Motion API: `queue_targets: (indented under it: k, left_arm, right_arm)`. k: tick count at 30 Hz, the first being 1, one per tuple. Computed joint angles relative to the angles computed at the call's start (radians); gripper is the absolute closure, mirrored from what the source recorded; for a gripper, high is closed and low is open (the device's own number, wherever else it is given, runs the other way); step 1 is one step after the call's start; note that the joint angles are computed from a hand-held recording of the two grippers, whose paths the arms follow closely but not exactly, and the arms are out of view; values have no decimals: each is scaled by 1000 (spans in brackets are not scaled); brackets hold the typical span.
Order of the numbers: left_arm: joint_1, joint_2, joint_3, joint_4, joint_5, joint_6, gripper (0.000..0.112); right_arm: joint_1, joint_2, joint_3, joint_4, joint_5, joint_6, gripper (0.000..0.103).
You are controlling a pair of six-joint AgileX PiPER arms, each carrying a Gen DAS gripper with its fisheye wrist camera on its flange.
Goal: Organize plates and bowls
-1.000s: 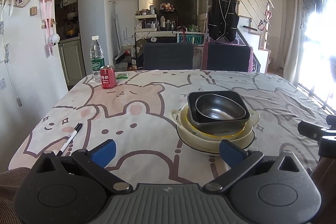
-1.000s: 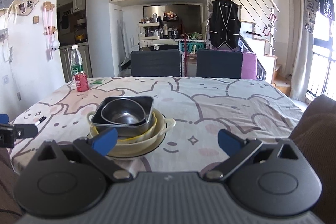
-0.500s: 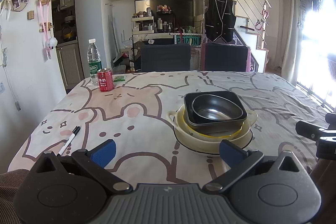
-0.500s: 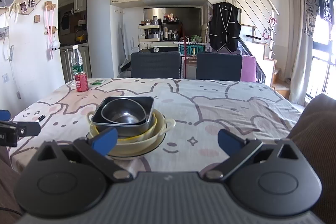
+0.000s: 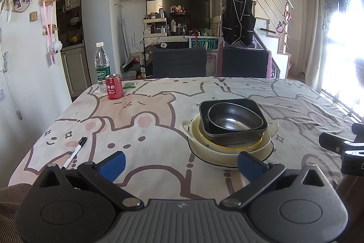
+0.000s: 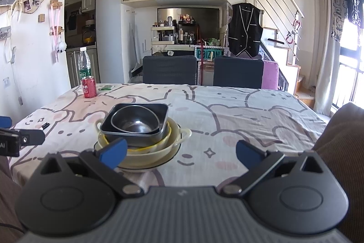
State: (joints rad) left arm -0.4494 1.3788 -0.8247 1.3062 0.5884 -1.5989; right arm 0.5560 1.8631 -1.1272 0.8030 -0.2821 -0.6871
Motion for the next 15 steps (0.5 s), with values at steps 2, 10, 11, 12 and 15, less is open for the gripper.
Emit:
queue_targets:
  k: [2,10,11,12,15]
  left_arm:
    - [1,-1,1,2,-2,-1,9]
    - [2,-1,1,2,-2,-1,9]
    - [2,-1,1,2,-2,-1,9]
    - [2,-1,1,2,-2,-1,9]
    - [2,-1,1,2,-3,-1,9]
  right_arm:
    - [0,0,0,2,0,-1,0]
    - [-1,2,-1,3,0,-6,0]
    - [-2,3,-3,5,2,-10,0]
    - [-4,4,-4,5,3,-11,0]
    - [-6,4,-2,-7,4,-2,0]
